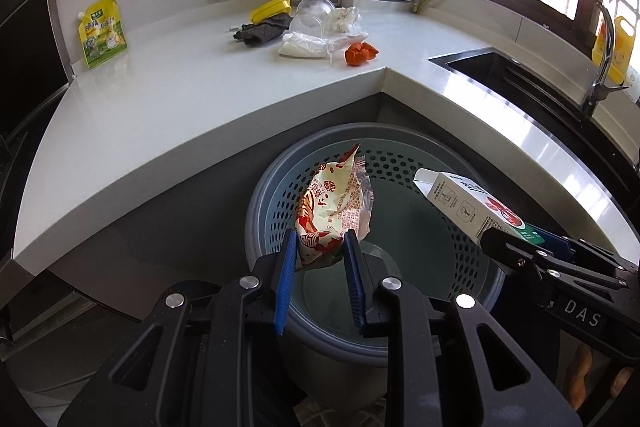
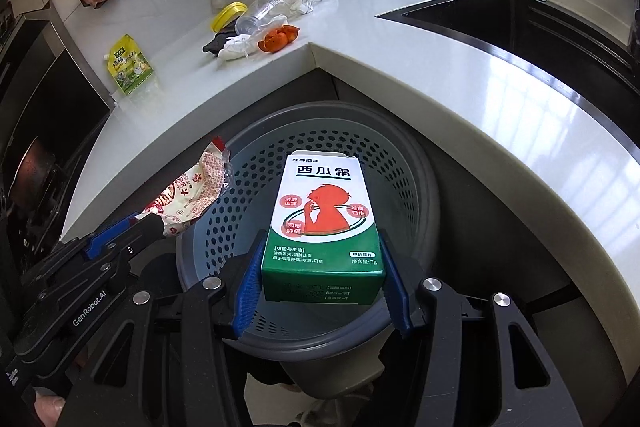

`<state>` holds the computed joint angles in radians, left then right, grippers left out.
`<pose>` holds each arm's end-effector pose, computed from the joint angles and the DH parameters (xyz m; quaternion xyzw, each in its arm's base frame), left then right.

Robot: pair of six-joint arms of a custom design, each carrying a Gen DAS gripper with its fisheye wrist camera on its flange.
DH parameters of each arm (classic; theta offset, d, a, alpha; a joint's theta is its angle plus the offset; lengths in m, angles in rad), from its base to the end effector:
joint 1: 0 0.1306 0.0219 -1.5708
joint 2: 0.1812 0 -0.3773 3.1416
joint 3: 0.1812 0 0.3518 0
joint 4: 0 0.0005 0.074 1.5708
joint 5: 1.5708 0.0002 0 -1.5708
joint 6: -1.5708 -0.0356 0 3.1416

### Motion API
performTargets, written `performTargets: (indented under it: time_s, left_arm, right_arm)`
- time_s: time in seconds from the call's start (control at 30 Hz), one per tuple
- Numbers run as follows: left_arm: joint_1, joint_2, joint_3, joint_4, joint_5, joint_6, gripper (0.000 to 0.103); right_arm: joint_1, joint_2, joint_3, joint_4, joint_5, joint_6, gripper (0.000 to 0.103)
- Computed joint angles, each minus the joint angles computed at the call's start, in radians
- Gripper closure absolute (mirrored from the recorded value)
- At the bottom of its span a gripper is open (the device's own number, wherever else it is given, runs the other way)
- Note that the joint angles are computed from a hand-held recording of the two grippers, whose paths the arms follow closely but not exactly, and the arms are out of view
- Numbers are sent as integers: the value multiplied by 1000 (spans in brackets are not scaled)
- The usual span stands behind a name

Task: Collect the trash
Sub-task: 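Carry the box with the right gripper while the left gripper carries the wrapper over the bin, then open the left gripper to drop the wrapper while the right gripper drops the box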

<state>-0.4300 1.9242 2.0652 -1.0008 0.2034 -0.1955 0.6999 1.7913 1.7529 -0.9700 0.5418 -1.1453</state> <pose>0.5725 -0.2710 0.4221 0.3206 0.8765 -0.1350 0.3327 0.4531 0.3569 0.3758 0.2769 0.8864 0.0579 0.3664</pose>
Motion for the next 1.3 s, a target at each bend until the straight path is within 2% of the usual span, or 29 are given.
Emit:
performTargets:
  time_s: [0.7, 1.13, 1.23, 1.3]
  left_arm:
    - [-8, 54, 23, -75, -19, -8, 77]
    - [-6, 74, 48, -97, -17, 2, 76]
    - [-5, 78, 54, -100, -16, 6, 71]
    - [-4, 80, 57, -99, -13, 12, 61]
  right_arm:
    - [-18, 20, -58, 79, -84, -7, 52]
    - [-20, 7, -89, 106, -90, -12, 52]
    - [-20, 4, -91, 104, -87, -14, 52]
    - [-19, 3, -91, 102, -84, -17, 51]
